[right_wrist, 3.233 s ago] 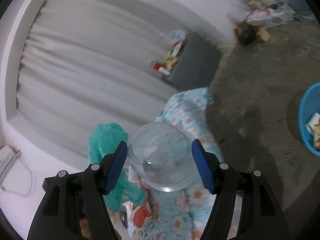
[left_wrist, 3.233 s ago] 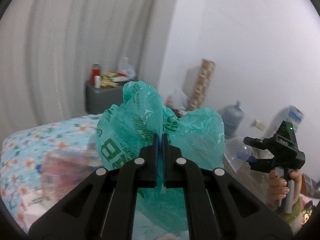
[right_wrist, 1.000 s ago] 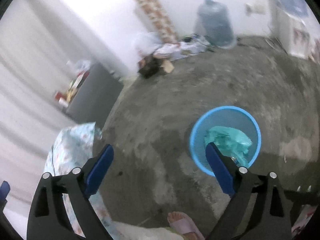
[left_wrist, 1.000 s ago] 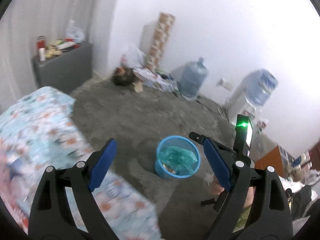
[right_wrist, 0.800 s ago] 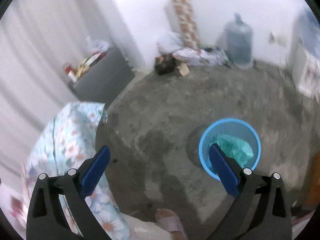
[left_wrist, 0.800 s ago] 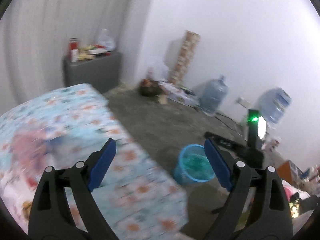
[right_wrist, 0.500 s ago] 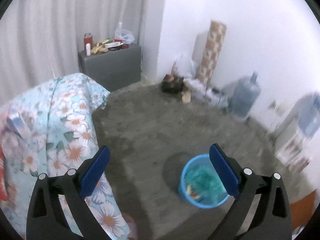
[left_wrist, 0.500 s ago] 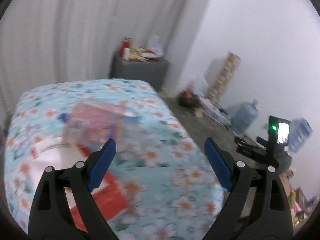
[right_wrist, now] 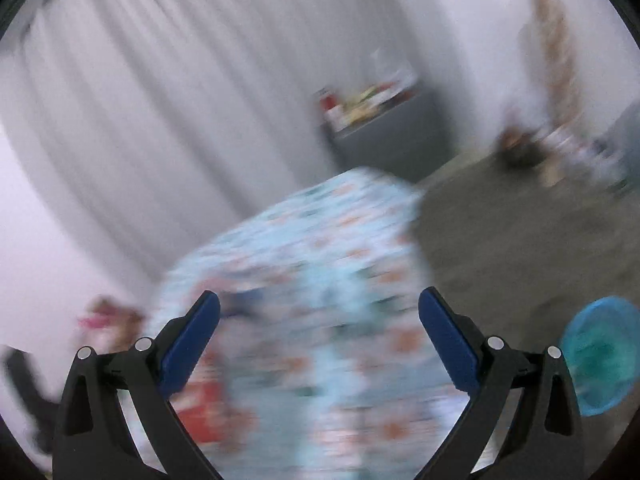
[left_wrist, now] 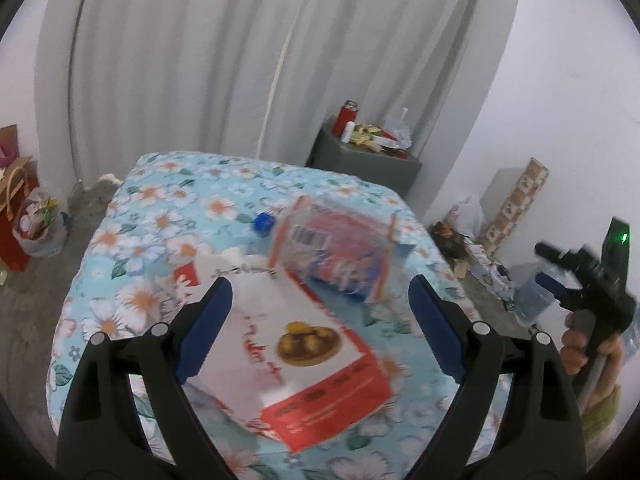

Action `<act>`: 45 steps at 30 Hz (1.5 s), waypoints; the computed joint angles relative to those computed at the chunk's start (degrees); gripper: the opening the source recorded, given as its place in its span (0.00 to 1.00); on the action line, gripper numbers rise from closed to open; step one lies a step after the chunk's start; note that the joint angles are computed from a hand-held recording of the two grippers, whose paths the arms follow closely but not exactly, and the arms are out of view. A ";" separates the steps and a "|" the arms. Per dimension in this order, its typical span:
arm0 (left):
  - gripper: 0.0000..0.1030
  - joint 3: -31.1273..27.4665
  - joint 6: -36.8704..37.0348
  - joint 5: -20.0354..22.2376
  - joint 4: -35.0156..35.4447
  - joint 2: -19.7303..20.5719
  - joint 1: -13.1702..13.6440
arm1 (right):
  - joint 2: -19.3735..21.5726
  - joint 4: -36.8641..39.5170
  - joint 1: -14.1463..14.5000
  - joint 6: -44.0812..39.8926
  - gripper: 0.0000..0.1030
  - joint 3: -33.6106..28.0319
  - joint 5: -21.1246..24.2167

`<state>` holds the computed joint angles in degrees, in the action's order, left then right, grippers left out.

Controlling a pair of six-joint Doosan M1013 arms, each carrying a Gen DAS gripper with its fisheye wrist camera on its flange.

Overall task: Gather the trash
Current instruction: 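Grasp the clear plastic bag with the right gripper while the left grasps the white-blue carton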

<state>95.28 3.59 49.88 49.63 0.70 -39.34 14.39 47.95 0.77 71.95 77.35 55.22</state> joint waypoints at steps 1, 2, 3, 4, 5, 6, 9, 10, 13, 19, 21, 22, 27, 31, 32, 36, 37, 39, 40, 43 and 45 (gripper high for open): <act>0.83 0.63 -0.26 -0.07 0.12 -0.17 0.20 | 0.89 3.81 -0.05 -1.00 0.94 -0.64 2.94; 0.83 0.85 -0.07 0.52 -0.17 -0.18 0.27 | 2.09 7.63 0.07 -1.74 0.94 -1.56 6.41; 0.83 1.39 -0.45 0.52 0.11 -0.41 0.34 | 2.72 9.47 0.32 -2.06 0.94 -1.96 8.22; 0.83 1.93 -1.04 0.48 0.53 -0.57 0.45 | 3.32 10.74 0.68 -2.17 0.92 -2.45 9.64; 0.83 2.32 -1.60 0.43 0.97 -0.72 0.47 | 3.77 11.93 1.17 -2.53 0.88 -2.72 11.11; 0.83 2.78 -2.21 0.03 1.37 -0.78 0.69 | 4.60 13.07 1.80 -3.03 0.87 -3.59 13.24; 0.83 4.51 -4.80 -1.08 2.47 -1.46 1.05 | 6.35 13.93 3.24 -2.79 0.79 -5.70 16.82; 0.83 4.98 -5.54 -1.35 2.98 -1.71 1.02 | 6.91 14.06 3.48 -2.68 0.76 -6.29 17.77; 0.83 5.75 -6.59 -1.56 3.94 -1.98 1.27 | 8.32 15.15 4.38 -2.18 0.69 -7.93 19.84; 0.83 6.74 -7.16 -3.47 4.75 -2.15 2.30 | 12.22 15.29 5.63 2.70 0.56 -11.31 21.84; 0.83 6.71 -6.63 -4.29 4.46 -1.92 2.81 | 13.13 14.53 5.84 4.97 0.53 -11.99 22.37; 0.83 6.69 -6.45 -4.78 4.41 -1.81 3.05 | 13.36 14.24 6.08 5.62 0.51 -12.14 22.30; 0.83 5.32 -3.02 -4.56 3.25 -0.39 4.06 | 14.46 12.40 6.65 7.83 0.47 -13.18 22.32; 0.83 4.05 -0.15 -5.06 1.65 0.77 5.02 | 15.52 10.15 7.41 8.67 0.43 -14.77 22.09; 0.83 3.76 0.42 -5.29 1.24 1.02 5.29 | 15.89 9.58 7.63 9.11 0.41 -15.29 22.23; 0.83 2.18 3.27 -5.33 -0.44 2.31 6.16 | 16.64 8.73 8.03 9.47 0.31 -16.00 22.25; 0.83 1.90 3.72 -5.68 -0.70 2.59 6.40 | 16.71 8.64 8.10 9.44 0.25 -16.02 22.27; 0.80 1.54 4.17 -6.21 -1.15 3.00 6.72 | 16.81 8.79 8.13 9.42 0.15 -15.94 22.43; 0.79 1.36 4.41 -6.44 -1.49 3.19 6.85 | 16.85 9.20 8.08 9.25 0.11 -15.83 22.59; 0.77 0.87 5.03 -7.17 -2.98 3.74 7.28 | 16.38 10.96 7.69 7.50 0.07 -14.93 22.56; 0.75 0.79 5.15 -7.57 -3.60 3.91 7.35 | 15.98 13.16 7.18 6.50 0.06 -14.15 23.07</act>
<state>96.08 8.74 42.31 46.03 4.61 -31.98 30.37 61.11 7.95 78.45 63.20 78.29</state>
